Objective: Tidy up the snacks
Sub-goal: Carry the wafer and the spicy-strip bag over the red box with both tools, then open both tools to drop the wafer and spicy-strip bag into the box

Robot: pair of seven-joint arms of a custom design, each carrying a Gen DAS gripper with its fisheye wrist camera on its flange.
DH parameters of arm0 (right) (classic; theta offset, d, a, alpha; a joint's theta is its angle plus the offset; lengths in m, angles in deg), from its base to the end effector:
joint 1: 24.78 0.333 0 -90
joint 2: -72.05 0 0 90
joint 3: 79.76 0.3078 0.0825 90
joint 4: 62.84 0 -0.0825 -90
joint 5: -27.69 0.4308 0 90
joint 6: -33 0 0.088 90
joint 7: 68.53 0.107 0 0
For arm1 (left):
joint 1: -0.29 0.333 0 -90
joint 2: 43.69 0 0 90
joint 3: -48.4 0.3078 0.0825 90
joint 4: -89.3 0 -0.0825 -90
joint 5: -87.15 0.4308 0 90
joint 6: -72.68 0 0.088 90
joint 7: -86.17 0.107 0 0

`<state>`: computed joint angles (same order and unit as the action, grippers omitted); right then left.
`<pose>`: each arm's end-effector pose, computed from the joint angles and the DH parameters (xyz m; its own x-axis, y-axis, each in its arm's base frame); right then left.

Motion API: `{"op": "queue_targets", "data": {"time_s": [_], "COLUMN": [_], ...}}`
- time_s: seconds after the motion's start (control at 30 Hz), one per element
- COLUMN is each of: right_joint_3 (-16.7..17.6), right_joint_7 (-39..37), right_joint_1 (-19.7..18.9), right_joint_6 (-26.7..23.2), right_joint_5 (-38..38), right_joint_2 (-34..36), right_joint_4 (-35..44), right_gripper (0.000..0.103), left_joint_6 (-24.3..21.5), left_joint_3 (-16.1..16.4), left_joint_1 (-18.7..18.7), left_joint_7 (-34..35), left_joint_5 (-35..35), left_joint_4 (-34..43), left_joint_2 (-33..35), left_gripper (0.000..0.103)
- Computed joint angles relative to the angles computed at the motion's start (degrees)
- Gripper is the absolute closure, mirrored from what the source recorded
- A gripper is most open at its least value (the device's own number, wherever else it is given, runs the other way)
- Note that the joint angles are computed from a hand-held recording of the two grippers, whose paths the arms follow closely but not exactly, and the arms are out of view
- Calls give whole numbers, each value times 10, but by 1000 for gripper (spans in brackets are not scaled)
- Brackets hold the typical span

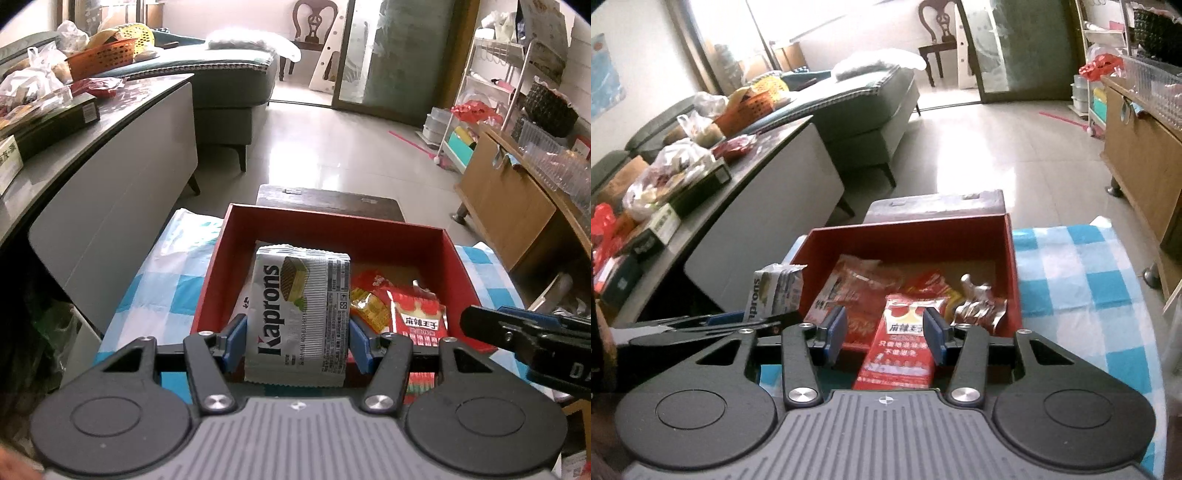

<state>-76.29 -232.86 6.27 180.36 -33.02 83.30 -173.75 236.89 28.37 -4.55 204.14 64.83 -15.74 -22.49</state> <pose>0.5450 0.3904 0.3933 -0.3164 -0.9106 -0.2658 -0.6012 0.4093 -0.6864 0.6672 -0.2620 0.3802 -0.5315 -0.8373 0.1285 -0.6760 0.3278 -0.6600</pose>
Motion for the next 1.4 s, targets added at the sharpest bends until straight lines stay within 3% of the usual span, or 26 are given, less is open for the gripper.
{"op": "queue_targets", "data": {"time_s": [0.17, 0.4, 0.8, 1.3, 1.4], "right_joint_3": [-3, -14, -27, -18, -18], "right_joint_7": [-44, -75, -75, -94, -99], "right_joint_1": [-9, -4, 8, 1, 2], "right_joint_6": [6, 23, 18, 7, 9], "right_joint_5": [52, 105, 112, 134, 135], "right_joint_2": [24, 41, 39, 36, 35], "right_joint_4": [12, 17, 14, 5, 5], "right_gripper": [48, 47, 41, 36, 30], "left_joint_6": [-15, -38, -46, -57, -60], "left_joint_3": [21, 23, 22, 19, 21], "left_joint_1": [-20, -24, -30, -25, -27], "left_joint_7": [-37, -53, -65, -48, -47], "left_joint_5": [40, 68, 88, 93, 91], "left_joint_4": [23, 43, 77, 45, 41], "left_joint_2": [21, 37, 63, 41, 38], "left_gripper": [52, 52, 48, 44, 44]}}
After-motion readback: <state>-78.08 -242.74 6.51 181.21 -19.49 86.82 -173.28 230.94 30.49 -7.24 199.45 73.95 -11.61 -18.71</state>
